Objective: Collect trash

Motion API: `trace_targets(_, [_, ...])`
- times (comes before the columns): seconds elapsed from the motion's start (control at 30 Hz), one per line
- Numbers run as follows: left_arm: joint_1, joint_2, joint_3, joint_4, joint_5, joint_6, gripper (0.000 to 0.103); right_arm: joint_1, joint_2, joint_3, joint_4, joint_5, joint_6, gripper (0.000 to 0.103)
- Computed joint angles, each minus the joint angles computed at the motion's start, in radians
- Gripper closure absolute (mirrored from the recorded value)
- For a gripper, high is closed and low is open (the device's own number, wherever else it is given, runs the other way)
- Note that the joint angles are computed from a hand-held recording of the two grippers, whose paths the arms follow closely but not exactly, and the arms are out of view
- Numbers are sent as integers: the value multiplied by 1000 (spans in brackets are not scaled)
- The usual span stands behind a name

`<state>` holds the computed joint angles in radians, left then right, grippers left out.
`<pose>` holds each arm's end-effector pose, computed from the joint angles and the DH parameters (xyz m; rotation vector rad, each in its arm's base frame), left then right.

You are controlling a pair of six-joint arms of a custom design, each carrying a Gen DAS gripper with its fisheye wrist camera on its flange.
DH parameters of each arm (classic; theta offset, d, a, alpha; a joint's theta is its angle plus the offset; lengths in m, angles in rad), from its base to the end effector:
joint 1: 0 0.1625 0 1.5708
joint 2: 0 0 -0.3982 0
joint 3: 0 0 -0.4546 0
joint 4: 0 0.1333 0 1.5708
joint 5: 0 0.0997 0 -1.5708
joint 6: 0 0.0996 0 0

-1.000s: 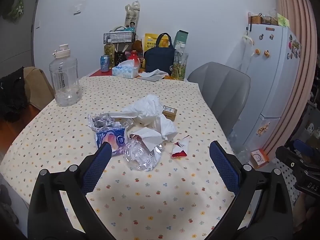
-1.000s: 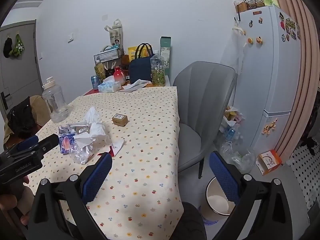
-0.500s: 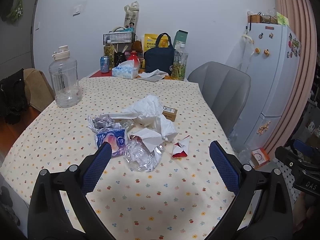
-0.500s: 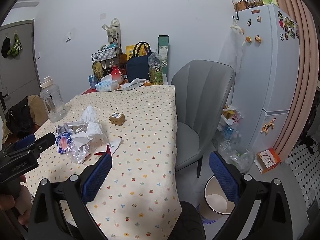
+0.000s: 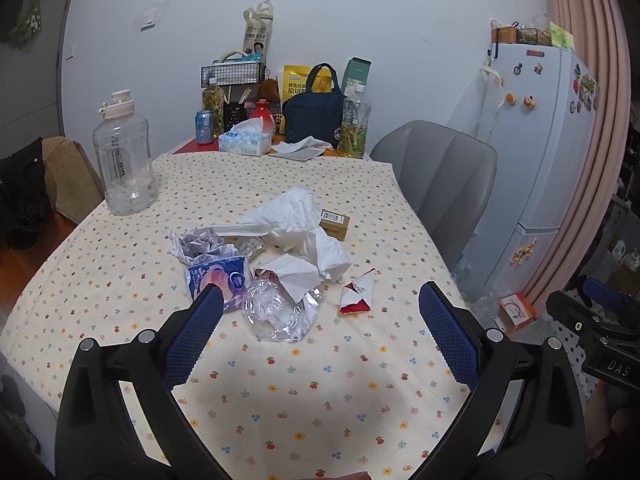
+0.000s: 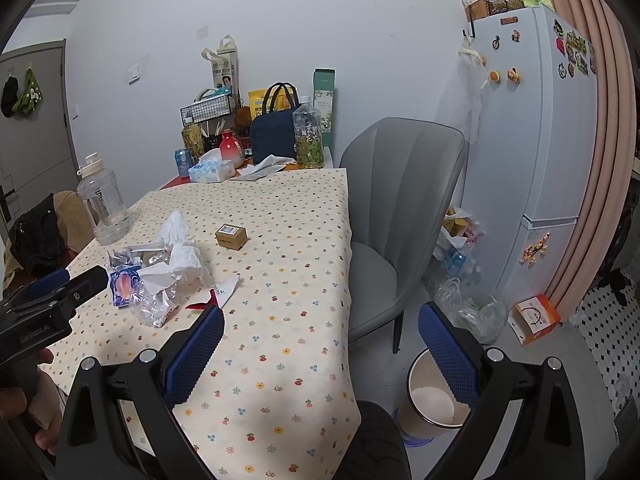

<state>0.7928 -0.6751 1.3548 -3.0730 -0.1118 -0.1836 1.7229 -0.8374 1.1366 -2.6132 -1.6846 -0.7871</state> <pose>-0.3542 -0.6904 0.1911 -0.1380 1.8470 -1.3808 0.2481 -0.8131 0.3189 1.1478 -2.3920 0.9349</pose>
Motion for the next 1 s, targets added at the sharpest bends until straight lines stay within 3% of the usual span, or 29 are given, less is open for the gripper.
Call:
trace_targets(0.3, [-4,-4,1,14,36,-28,6,1,2,3,-12,0,-5,8])
trace_targets(1.0, [-6,-11,8,31,30,-45,6,8,-2,17,-39,-21,-15,8])
